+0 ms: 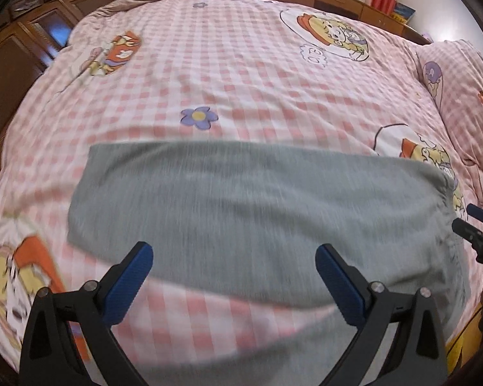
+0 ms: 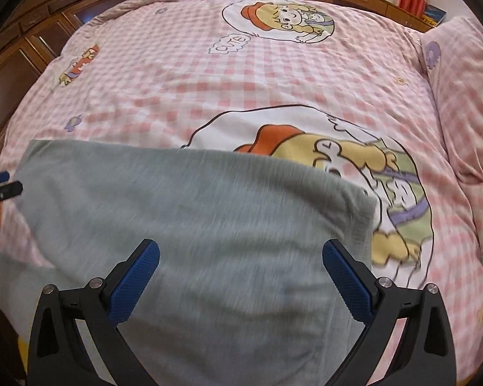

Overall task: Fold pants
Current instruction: 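Lower both grippers onto the sweatpants hem and close on the fabric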

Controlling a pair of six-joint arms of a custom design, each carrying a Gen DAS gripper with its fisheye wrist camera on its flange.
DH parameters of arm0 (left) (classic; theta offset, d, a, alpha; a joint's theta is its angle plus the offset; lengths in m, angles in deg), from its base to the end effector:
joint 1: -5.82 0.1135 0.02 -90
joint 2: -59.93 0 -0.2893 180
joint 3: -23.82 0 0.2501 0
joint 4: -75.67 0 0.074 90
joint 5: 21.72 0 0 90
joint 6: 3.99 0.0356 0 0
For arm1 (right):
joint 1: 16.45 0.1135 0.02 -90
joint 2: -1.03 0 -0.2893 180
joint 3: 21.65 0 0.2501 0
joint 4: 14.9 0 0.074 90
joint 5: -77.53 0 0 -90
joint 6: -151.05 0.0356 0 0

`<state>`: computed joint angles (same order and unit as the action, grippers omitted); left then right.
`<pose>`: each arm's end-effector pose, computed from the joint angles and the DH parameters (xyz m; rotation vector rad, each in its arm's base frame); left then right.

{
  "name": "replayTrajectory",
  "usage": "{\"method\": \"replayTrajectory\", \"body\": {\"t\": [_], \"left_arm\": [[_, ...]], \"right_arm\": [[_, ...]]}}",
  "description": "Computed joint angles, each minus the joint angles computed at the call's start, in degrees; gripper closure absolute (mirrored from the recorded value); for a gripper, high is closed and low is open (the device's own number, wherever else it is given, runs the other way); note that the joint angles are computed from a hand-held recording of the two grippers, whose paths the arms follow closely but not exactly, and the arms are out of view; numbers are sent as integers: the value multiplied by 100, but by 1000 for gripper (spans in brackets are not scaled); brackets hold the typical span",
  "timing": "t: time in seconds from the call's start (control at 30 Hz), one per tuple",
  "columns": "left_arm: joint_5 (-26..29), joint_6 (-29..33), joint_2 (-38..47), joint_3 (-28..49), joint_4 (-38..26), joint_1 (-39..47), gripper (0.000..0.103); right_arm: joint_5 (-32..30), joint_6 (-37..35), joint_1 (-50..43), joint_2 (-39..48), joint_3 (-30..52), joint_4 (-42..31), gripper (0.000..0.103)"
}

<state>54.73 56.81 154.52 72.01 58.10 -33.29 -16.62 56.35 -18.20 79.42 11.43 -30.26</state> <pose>0.2096 -0.1596 0.1232 0.1555 2.6312 -0.0829 0.1913 -0.0033 0.1236 -0.0925 2.6246 0.0563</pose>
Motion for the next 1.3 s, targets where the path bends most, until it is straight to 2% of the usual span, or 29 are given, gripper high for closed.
{"method": "replayTrajectory", "body": {"t": [0.2, 0.53, 0.73, 0.9, 1.0, 1.07, 1.1, 1.17, 1.2, 1.27, 1.3], "left_arm": [[423, 1303, 750, 837, -33, 940, 0], [671, 2710, 2254, 2118, -169, 1941, 1], [1044, 3178, 3006, 2526, -164, 2224, 3], [1172, 3257, 3072, 2395, 113, 2297, 3], [1230, 3099, 3031, 2397, 86, 2305, 13], [1234, 2974, 2956, 2240, 221, 2243, 27], [1211, 2930, 2917, 2150, 313, 2195, 30], [1185, 2872, 2842, 2026, 421, 2090, 49], [1168, 2866, 2815, 2001, 435, 2060, 54], [1136, 2747, 2794, 1935, 521, 1993, 76], [1107, 2675, 2791, 1902, 564, 2001, 79]], "right_arm": [[-102, -307, -97, 1477, 885, 226, 1], [-4, -748, 176, 2805, 1864, 193, 8], [-33, -902, 245, 3347, 2068, 285, 9], [-197, -867, 174, 3518, 2093, 378, 8], [-170, -877, 179, 3520, 2061, 427, 10], [-231, -908, 162, 3470, 2019, 430, 24], [-246, -878, 201, 3406, 1974, 441, 29], [-233, -839, 281, 3284, 1988, 309, 52], [-228, -833, 326, 3193, 1930, 298, 60], [-177, -799, 390, 3043, 1847, 258, 85], [-211, -782, 403, 2945, 1797, 234, 89]]}}
